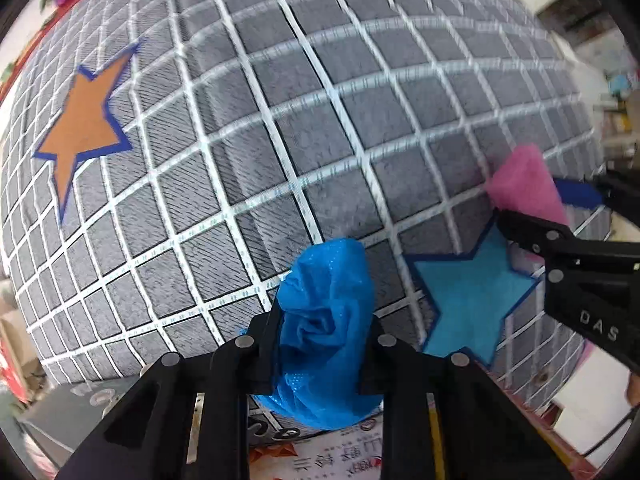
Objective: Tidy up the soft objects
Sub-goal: 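Carry the blue bag and pink sponge over the white box with both tools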
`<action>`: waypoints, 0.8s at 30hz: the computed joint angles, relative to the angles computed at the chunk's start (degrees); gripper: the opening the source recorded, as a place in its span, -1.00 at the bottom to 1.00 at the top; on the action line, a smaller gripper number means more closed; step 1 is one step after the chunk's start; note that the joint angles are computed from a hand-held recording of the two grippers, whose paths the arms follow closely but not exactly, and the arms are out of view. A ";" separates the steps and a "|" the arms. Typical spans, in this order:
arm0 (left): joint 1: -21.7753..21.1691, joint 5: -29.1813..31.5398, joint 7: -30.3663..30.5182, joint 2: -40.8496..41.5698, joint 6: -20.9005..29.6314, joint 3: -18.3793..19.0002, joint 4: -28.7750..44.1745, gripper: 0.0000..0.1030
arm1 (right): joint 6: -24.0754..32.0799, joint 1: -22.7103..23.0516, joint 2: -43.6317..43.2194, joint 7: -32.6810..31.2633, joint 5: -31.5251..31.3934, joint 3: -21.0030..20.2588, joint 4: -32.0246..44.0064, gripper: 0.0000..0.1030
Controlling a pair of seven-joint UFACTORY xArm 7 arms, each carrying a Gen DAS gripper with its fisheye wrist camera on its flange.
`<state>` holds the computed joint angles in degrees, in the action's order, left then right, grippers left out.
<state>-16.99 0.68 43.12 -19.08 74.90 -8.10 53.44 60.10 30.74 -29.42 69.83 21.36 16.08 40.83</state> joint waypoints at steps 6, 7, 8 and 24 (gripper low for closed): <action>-0.01 -4.62 4.61 -6.50 -0.86 2.70 1.02 -0.48 | 9.99 -1.21 -10.67 9.81 -2.24 1.69 0.76 -0.07; 0.09 -5.37 5.44 -7.75 -0.45 3.19 1.17 -0.48 | 11.16 -1.22 -12.10 11.01 -1.99 1.99 0.74 -0.07; 0.21 -6.30 6.54 -8.89 0.47 3.95 1.67 -0.48 | 12.83 -1.21 -13.85 13.10 -1.57 2.61 1.08 -0.07; 7.74 -12.46 21.44 -20.74 20.42 16.56 8.93 -0.47 | 26.61 -5.52 -10.95 43.44 -1.86 21.34 27.11 -0.07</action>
<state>-9.25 -11.78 64.56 -39.82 95.32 8.45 62.37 86.71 25.23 -40.36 113.27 19.50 37.42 67.94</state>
